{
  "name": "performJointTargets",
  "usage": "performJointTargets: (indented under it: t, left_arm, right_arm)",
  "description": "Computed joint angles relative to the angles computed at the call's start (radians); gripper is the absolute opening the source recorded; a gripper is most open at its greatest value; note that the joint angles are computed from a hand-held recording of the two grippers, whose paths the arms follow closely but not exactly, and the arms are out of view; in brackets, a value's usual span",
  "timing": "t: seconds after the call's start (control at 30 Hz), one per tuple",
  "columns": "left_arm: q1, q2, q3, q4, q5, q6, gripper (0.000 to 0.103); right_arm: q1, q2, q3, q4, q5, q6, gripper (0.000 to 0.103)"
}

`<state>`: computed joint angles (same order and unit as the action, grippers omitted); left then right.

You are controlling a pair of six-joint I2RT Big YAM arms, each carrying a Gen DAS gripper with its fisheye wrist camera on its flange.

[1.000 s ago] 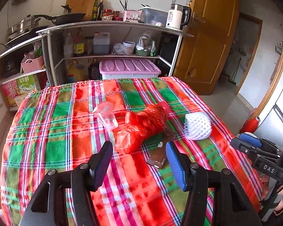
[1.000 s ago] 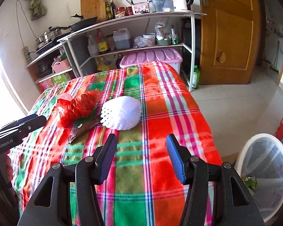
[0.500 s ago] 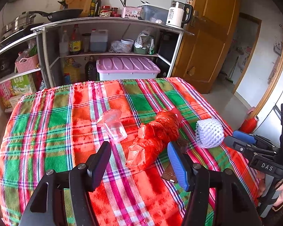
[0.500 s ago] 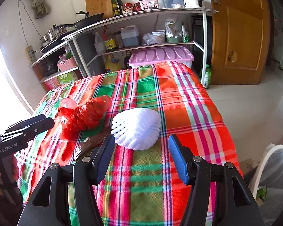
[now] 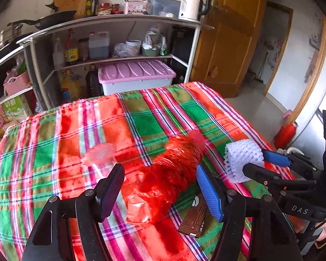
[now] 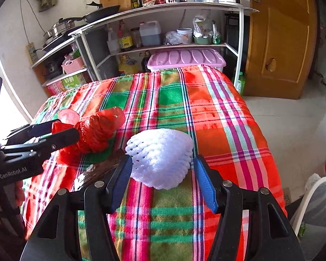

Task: Collect trash
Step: 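Grasp the white foam net with the right gripper while the left gripper grasps the red plastic bag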

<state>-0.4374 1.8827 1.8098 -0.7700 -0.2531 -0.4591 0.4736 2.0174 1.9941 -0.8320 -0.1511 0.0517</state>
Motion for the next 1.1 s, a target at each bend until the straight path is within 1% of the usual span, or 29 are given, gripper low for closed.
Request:
performJointTargets:
  t: [0.1, 0.2, 0.23, 0.27, 0.3, 0.33, 0.37, 0.4, 0.5, 0.57, 0.77, 1.0, 1.1]
  left_arm:
    - [-0.006, 0.021, 0.021, -0.023, -0.014, 0.013, 0.068]
    - [-0.003, 0.028, 0.019, -0.016, 0.015, 0.01, 0.068]
    - [-0.003, 0.03, 0.02, -0.019, 0.008, 0.008, 0.068]
    - [-0.003, 0.03, 0.018, -0.015, 0.011, 0.006, 0.065]
    - [-0.002, 0.026, 0.01, -0.005, 0.019, 0.0, 0.058]
    - [-0.001, 0.025, 0.008, -0.003, 0.023, -0.007, 0.055]
    - [-0.002, 0.026, 0.01, -0.007, 0.018, -0.007, 0.048]
    - [-0.004, 0.027, 0.012, -0.01, 0.013, -0.002, 0.046]
    - [-0.007, 0.025, 0.008, -0.01, 0.011, 0.001, 0.043]
    - [-0.008, 0.024, 0.009, -0.011, 0.013, -0.003, 0.041]
    - [-0.016, 0.013, -0.001, -0.008, -0.003, -0.013, 0.04]
    - [-0.036, -0.017, -0.022, -0.005, -0.03, -0.025, 0.04]
    - [-0.052, -0.035, -0.034, 0.009, -0.04, -0.022, 0.04]
  right_arm:
    - [-0.003, 0.003, 0.002, 0.009, 0.006, 0.006, 0.06]
    - [-0.004, -0.002, -0.007, 0.018, 0.011, 0.001, 0.058]
    - [-0.004, -0.005, -0.012, 0.022, 0.01, -0.002, 0.051]
    - [-0.004, -0.005, -0.013, 0.021, 0.01, -0.003, 0.043]
    - [-0.005, -0.004, -0.011, 0.018, 0.01, -0.003, 0.039]
    - [-0.005, -0.004, -0.012, 0.019, 0.011, -0.004, 0.035]
    - [-0.004, -0.006, -0.015, 0.023, 0.011, -0.005, 0.031]
    - [-0.004, -0.009, -0.02, 0.027, 0.011, -0.006, 0.029]
    - [-0.003, -0.017, -0.031, 0.037, 0.008, -0.01, 0.024]
    - [-0.004, -0.021, -0.037, 0.042, 0.01, -0.007, 0.019]
    - [-0.009, -0.038, -0.063, 0.065, 0.002, 0.002, 0.013]
    - [-0.018, -0.09, -0.131, 0.111, -0.018, 0.013, 0.012]
    - [-0.026, -0.123, -0.169, 0.136, -0.023, 0.022, 0.012]
